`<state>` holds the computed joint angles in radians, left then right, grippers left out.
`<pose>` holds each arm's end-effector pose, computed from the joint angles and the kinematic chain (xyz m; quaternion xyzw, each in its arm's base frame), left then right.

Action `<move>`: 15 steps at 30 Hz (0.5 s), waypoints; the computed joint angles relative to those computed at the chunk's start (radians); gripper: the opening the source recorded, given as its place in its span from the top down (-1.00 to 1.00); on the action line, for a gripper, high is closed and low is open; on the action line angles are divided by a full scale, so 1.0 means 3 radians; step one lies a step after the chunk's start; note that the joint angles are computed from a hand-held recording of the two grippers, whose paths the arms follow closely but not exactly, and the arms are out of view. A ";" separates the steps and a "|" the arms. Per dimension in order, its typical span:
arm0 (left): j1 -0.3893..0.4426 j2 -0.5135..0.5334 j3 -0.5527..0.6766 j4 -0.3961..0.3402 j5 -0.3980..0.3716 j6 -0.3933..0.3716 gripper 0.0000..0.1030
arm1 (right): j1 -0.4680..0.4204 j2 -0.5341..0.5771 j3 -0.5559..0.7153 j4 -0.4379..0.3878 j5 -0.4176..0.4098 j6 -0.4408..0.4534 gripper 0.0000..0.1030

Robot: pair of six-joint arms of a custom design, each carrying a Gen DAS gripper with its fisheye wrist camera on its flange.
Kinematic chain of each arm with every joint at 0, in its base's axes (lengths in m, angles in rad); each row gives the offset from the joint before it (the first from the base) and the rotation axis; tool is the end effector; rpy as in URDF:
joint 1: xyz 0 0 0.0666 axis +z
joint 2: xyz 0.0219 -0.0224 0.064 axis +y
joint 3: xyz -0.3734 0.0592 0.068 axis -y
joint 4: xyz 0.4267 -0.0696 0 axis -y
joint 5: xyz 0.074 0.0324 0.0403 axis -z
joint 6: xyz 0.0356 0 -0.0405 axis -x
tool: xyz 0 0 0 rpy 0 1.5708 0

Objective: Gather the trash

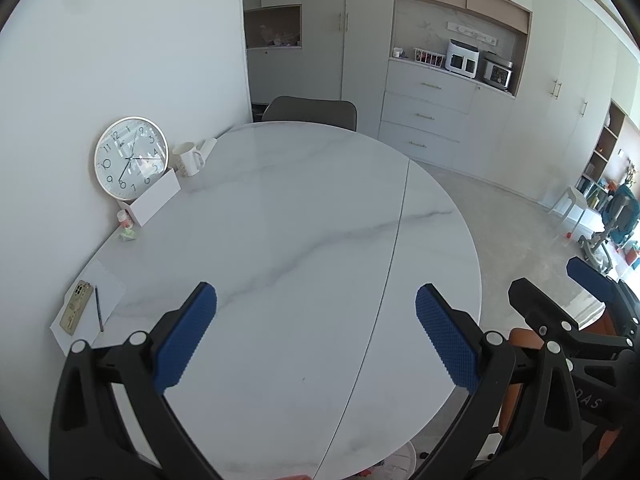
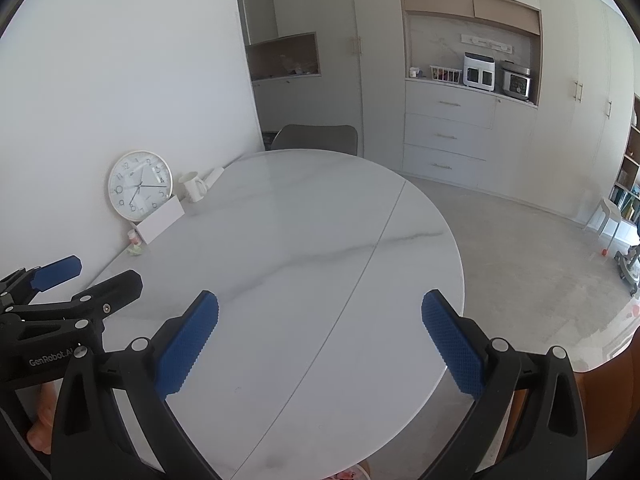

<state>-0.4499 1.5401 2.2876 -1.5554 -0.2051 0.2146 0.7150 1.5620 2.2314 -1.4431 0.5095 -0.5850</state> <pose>0.4230 -0.1967 0.7172 0.0705 0.9213 -0.0310 0.3810 0.3864 0.3119 0.6958 0.0397 0.8964 0.0424 0.4395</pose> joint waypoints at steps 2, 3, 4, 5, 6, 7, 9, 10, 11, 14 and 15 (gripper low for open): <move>0.0002 0.0001 0.0004 -0.0009 -0.0012 0.0005 -0.86 | 0.0004 0.0015 0.0019 -0.0002 -0.0006 0.0002 -0.96; 0.0005 -0.0001 0.0002 -0.0010 -0.0010 0.0008 -0.86 | 0.0006 0.0018 0.0025 -0.0007 -0.0007 0.0001 -0.96; 0.0008 -0.0002 0.0003 -0.0013 -0.0010 0.0013 -0.86 | 0.0008 0.0017 0.0022 -0.0004 -0.0010 0.0001 -0.96; 0.0011 -0.0007 -0.0005 -0.0011 -0.0009 0.0016 -0.86 | 0.0011 0.0015 0.0020 -0.0003 -0.0013 -0.0005 -0.96; 0.0013 -0.0008 -0.0006 -0.0011 -0.0010 0.0016 -0.86 | 0.0016 0.0015 0.0019 -0.0004 -0.0010 -0.0012 -0.96; 0.0014 -0.0012 -0.0012 -0.0009 -0.0012 0.0014 -0.86 | 0.0020 0.0014 0.0019 -0.0003 -0.0009 -0.0012 -0.96; 0.0014 -0.0016 -0.0016 -0.0009 -0.0015 0.0013 -0.86 | 0.0022 0.0017 0.0024 -0.0010 -0.0009 -0.0011 -0.96; 0.0015 -0.0016 -0.0017 -0.0011 -0.0012 0.0011 -0.86 | 0.0023 0.0012 0.0019 -0.0009 -0.0012 -0.0013 -0.96; 0.0015 -0.0016 -0.0016 -0.0011 -0.0011 0.0012 -0.86 | 0.0024 0.0012 0.0021 -0.0013 -0.0015 -0.0013 -0.96; 0.0016 -0.0028 -0.0036 0.0000 -0.0015 0.0011 -0.86 | 0.0022 0.0011 0.0020 -0.0012 -0.0018 -0.0016 -0.96; 0.0016 -0.0030 -0.0039 0.0002 -0.0015 0.0009 -0.86 | 0.0020 0.0012 0.0021 -0.0014 -0.0025 -0.0014 -0.96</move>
